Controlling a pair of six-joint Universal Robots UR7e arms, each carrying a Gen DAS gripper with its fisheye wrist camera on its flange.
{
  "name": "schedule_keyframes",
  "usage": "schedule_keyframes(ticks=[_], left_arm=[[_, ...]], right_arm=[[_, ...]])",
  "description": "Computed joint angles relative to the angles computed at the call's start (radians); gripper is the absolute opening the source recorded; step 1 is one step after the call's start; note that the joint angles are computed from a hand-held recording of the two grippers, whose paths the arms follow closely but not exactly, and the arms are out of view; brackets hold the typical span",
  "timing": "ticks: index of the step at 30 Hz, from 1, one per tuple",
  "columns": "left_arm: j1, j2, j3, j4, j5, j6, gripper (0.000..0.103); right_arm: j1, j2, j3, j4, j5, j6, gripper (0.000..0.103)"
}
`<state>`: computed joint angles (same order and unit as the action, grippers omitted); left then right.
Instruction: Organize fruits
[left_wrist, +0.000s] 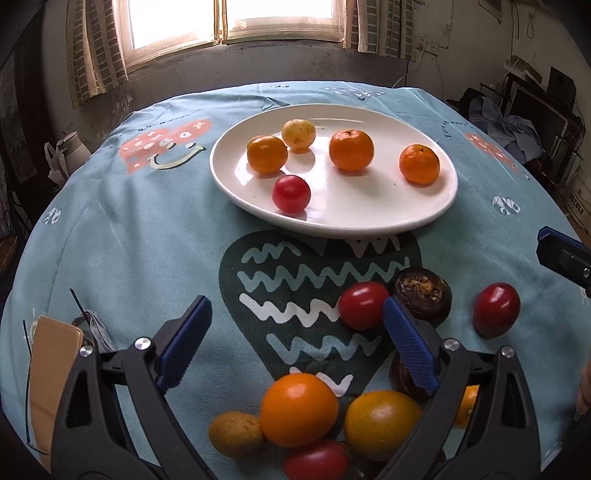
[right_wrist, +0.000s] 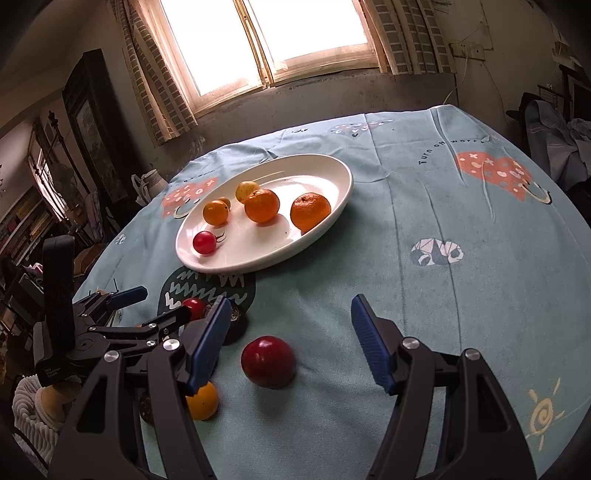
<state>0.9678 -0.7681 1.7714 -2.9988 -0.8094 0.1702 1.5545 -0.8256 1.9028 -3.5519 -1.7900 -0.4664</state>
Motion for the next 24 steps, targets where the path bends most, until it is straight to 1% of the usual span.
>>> schedule_keyframes(ticks=[3, 4, 8, 12, 13, 14, 15, 17, 21, 24], left_arm=[[-0.006, 0.0, 0.01, -0.083, 0.087, 0.018, 0.096], [-0.001, -0.01, 0.012, -0.083, 0.087, -0.001, 0.096], [0.027, -0.06, 0.016, -0.068, 0.01, -0.095, 0.095], [0.041, -0.081, 0.016, -0.042, -0.114, -0.108, 0.091], [0.04, -0.075, 0.01, -0.019, -0.132, -0.103, 0.085], [0.039, -0.068, 0.001, 0.011, -0.142, -0.097, 0.077], [0.038, -0.06, -0.008, 0.041, -0.151, -0.09, 0.073], [0.038, -0.046, -0.028, 0.088, -0.169, -0.086, 0.062], [0.041, -0.018, -0.075, 0.158, -0.193, -0.092, 0.06], [0.046, -0.002, -0.111, 0.226, -0.22, -0.1, 0.055]], right_arm=[[0.0, 0.0, -0.001, -0.003, -0.001, 0.002, 0.068], [0.0, -0.001, -0.001, -0.004, 0.002, 0.005, 0.068], [-0.003, -0.005, 0.003, -0.01, 0.009, 0.01, 0.068], [-0.003, -0.005, 0.003, -0.009, 0.01, 0.009, 0.068], [-0.003, -0.005, 0.003, -0.009, 0.01, 0.009, 0.068], [-0.003, -0.005, 0.003, -0.01, 0.008, 0.01, 0.068], [-0.002, -0.004, 0.002, -0.011, 0.006, 0.01, 0.068], [-0.002, -0.004, 0.003, -0.013, 0.005, 0.011, 0.068], [-0.001, -0.005, 0.003, -0.007, 0.002, 0.014, 0.068], [-0.001, -0.005, 0.0, 0.001, -0.001, 0.018, 0.068]])
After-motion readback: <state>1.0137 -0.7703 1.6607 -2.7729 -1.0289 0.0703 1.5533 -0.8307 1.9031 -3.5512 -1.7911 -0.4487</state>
